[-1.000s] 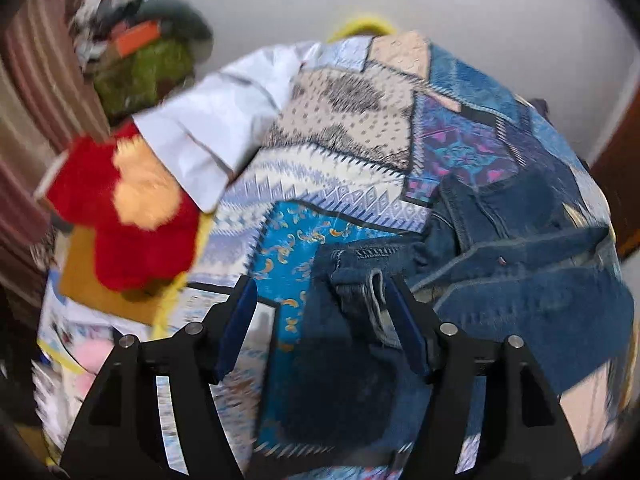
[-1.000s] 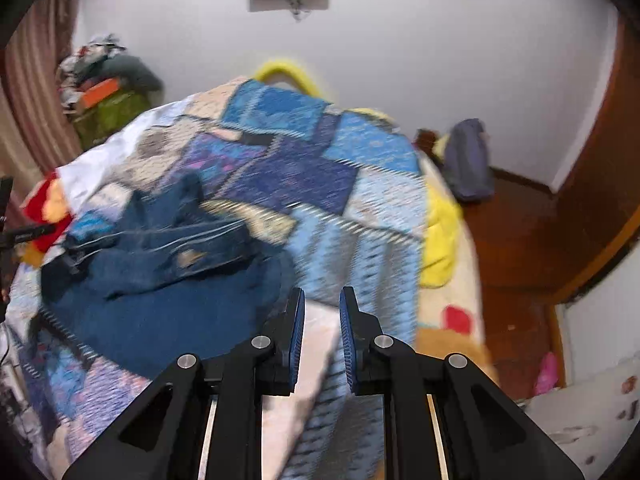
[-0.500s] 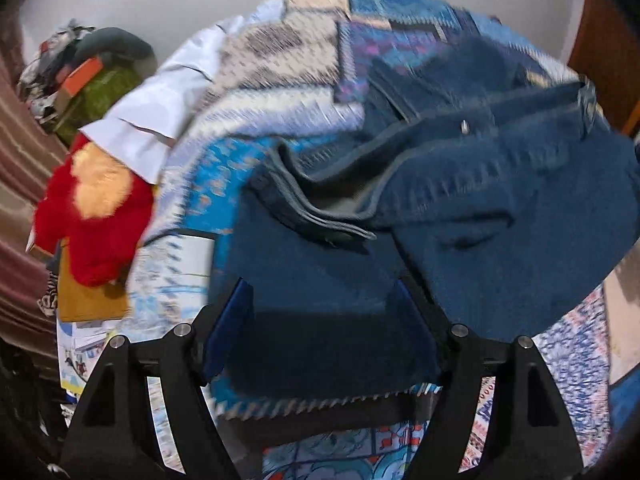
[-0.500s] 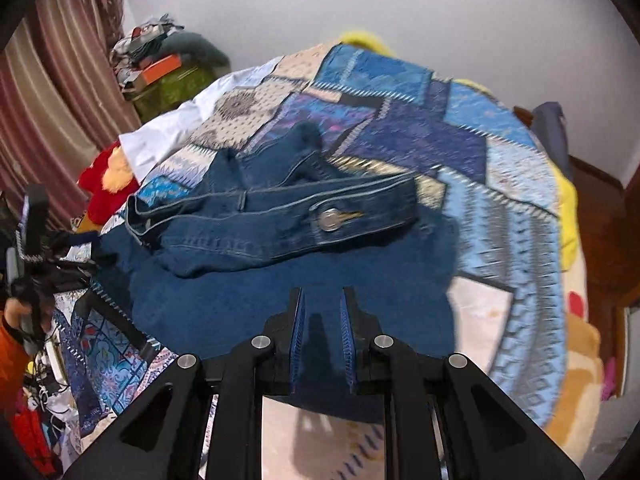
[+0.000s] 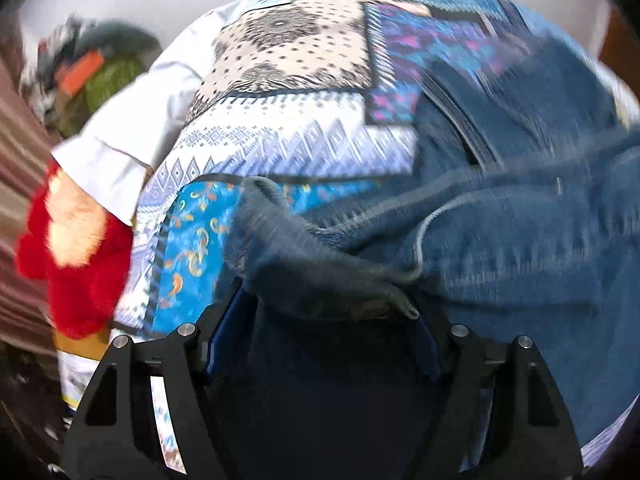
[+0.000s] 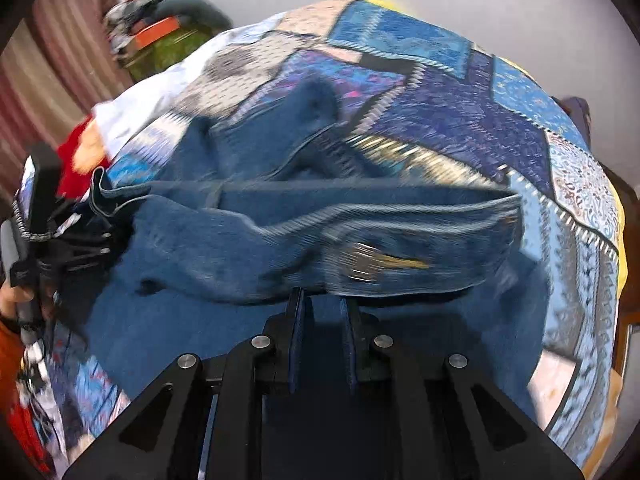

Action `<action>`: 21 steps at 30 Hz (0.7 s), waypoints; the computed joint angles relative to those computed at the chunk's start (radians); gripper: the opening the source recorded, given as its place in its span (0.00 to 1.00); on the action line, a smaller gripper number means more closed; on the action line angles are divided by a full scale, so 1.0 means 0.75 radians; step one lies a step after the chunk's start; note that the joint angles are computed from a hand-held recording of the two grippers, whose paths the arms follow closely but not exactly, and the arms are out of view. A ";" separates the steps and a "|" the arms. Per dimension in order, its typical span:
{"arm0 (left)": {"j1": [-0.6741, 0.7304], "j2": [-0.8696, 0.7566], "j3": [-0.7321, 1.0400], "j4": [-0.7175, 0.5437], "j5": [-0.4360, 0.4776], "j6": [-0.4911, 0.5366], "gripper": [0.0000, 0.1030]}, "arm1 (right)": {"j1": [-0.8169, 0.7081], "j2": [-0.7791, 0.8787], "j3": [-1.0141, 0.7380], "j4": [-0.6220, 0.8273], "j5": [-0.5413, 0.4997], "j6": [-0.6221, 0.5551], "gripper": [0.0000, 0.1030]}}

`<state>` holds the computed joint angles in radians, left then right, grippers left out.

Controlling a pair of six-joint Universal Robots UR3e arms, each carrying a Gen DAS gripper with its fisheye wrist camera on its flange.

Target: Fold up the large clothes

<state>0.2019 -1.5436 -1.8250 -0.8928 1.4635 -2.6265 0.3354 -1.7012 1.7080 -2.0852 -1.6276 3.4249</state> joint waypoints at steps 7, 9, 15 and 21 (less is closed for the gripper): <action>0.112 -0.086 0.183 -0.114 -0.116 -0.141 0.76 | -0.381 -0.134 0.108 0.017 0.302 -0.046 0.12; 0.128 -0.070 0.200 -0.128 -0.104 -0.136 0.76 | -0.356 -0.156 0.075 0.074 0.215 -0.031 0.12; 0.212 0.022 0.285 -0.219 -0.131 -0.070 0.80 | -0.335 -0.350 0.037 0.253 0.092 -0.049 0.12; 0.290 0.160 0.365 -0.430 -0.228 0.029 0.81 | -0.097 -0.368 -0.098 0.317 0.009 0.041 0.12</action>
<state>0.4194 -1.4236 -1.5510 -1.2149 1.2927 -2.6048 0.2628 -1.9769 1.6344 -1.8473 -1.6206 3.4557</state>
